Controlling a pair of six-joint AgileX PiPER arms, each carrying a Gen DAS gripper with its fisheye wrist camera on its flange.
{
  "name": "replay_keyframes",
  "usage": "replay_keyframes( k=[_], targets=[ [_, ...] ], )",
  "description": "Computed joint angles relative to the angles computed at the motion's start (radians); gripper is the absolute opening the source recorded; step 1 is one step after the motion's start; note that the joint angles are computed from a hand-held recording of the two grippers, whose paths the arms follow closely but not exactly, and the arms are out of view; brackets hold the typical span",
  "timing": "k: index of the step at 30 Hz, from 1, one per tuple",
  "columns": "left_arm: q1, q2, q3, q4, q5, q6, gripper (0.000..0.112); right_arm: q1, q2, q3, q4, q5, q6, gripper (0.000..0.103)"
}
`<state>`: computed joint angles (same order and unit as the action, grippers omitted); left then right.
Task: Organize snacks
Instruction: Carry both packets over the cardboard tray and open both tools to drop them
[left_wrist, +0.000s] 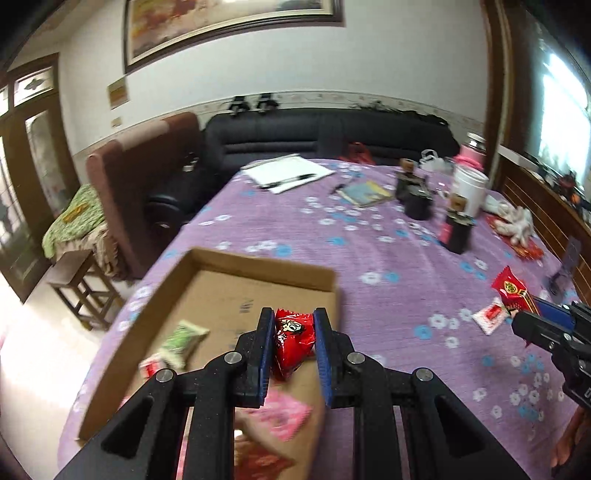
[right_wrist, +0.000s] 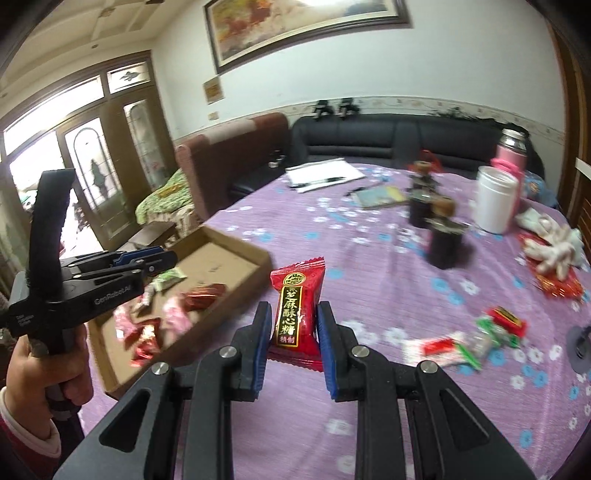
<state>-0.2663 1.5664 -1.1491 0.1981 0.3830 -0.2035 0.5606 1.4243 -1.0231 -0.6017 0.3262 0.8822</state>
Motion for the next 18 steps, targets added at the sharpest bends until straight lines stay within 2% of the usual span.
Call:
replay_keyframes(
  k=[2,9,14,18],
  targets=[
    [0.054,-0.016,0.018,-0.045,-0.013,0.046,0.022,0.042,0.046,-0.058,-0.022,0.021,0.019,0.024],
    [0.241,-0.025,0.018,-0.251,-0.016,0.274,0.022,0.129,0.228,-0.284,0.077,0.068,-0.101,0.024],
    [0.327,0.022,-0.027,-0.323,-0.007,0.355,0.022,0.141,0.353,-0.438,0.194,0.093,-0.222,0.024],
    [0.346,0.063,-0.071,-0.325,-0.001,0.377,0.022,0.145,0.442,-0.552,0.270,0.124,-0.300,0.024]
  ],
)
